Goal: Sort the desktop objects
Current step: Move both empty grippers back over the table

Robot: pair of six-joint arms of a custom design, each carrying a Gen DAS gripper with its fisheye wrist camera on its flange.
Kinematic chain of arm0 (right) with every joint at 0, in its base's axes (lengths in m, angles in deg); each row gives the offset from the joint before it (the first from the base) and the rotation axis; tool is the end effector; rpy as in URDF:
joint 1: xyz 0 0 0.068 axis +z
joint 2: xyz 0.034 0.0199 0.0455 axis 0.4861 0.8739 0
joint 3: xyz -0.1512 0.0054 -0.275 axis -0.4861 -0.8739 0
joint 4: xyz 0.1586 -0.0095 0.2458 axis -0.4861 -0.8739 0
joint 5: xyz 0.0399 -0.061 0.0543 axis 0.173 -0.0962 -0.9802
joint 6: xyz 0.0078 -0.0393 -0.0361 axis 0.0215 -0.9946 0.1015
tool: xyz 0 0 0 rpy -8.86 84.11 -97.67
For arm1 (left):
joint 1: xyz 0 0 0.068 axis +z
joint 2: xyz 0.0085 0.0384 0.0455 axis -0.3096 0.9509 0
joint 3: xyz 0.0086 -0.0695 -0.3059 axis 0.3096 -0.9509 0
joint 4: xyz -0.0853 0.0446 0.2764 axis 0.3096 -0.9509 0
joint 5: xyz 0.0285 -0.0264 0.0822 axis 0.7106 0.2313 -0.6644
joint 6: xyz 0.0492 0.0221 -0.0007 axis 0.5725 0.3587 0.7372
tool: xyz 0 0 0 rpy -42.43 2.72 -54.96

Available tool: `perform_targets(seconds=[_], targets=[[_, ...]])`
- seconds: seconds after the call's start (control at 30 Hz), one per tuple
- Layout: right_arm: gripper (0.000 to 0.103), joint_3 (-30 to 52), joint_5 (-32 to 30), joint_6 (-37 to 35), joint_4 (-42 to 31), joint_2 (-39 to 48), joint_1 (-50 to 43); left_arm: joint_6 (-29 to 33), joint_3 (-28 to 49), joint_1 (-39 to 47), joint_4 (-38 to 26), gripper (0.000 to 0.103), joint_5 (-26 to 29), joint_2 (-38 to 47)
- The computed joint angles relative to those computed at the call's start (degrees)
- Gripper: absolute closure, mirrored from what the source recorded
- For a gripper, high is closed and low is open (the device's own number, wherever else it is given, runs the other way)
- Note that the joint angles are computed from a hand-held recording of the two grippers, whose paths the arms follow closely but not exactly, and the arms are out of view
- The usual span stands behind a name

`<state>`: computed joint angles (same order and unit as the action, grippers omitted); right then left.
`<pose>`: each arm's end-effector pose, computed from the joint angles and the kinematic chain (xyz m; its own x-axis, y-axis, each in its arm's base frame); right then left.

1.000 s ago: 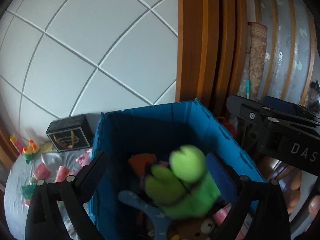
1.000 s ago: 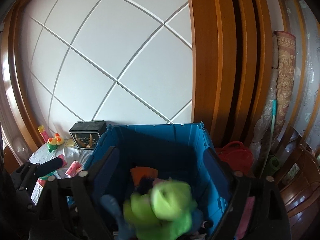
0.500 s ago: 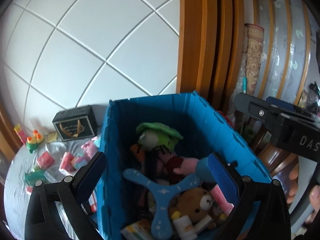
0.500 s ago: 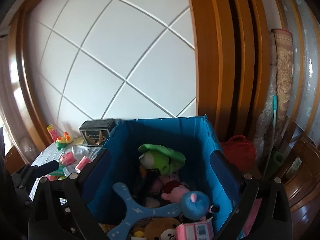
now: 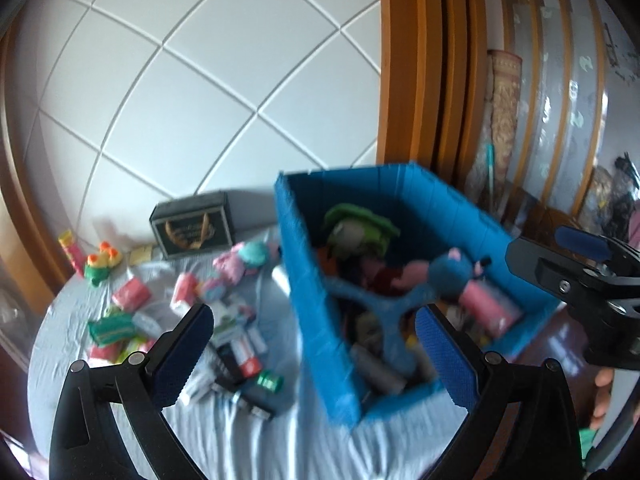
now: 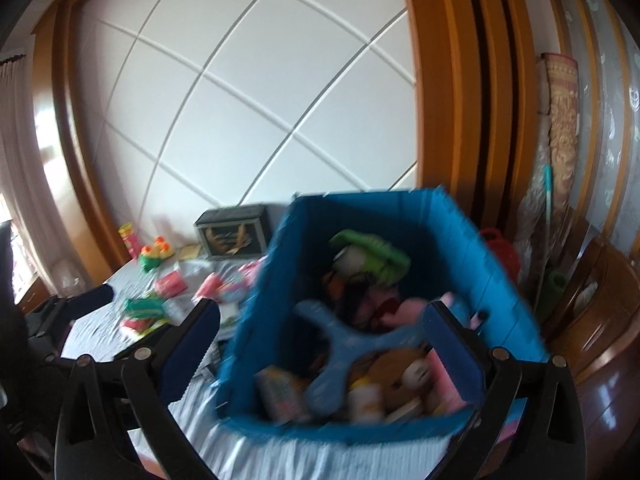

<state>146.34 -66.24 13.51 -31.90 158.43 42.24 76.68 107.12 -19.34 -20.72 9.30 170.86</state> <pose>0.3183 0.0789 0.5702 -0.5394 -0.0770 -0.8385 -0.3011 0.9476 0.1067 0.2911 -0.0066 0.5357 -0.5885 0.0335 -0.8078 0.0328 0.9993 0.0175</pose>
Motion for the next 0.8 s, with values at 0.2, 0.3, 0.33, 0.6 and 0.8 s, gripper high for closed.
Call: perform_targets(seconds=[0.2, 0.3, 0.33, 0.6, 0.8], targets=[[0.0, -5.0, 14.1, 5.3, -5.2, -5.9, 13.8, 7.1, -5.4, 11.9, -2.6, 0.001, 7.7, -7.5], [0.0, -10.5, 18.5, 7.7, -4.7, -9.8, 19.1, 9.1, -7.9, 17.8, -3.3, 0.001, 12.2, -10.7], [0.0, -11.8, 20.1, 8.1, -4.4, -10.8, 20.5, 9.8, -8.5, 19.7, -3.6, 0.001, 13.6, -11.5], [0.0, -10.5, 23.5, 7.5, -6.8, -13.3, 25.2, 9.7, -7.2, 24.6, -6.5, 0.001, 16.4, -14.0], [0.0, -11.2, 23.0, 7.3, -7.5, -15.3, 24.5, 7.6, -10.5, 22.1, -3.8, 0.001, 13.8, -17.4]])
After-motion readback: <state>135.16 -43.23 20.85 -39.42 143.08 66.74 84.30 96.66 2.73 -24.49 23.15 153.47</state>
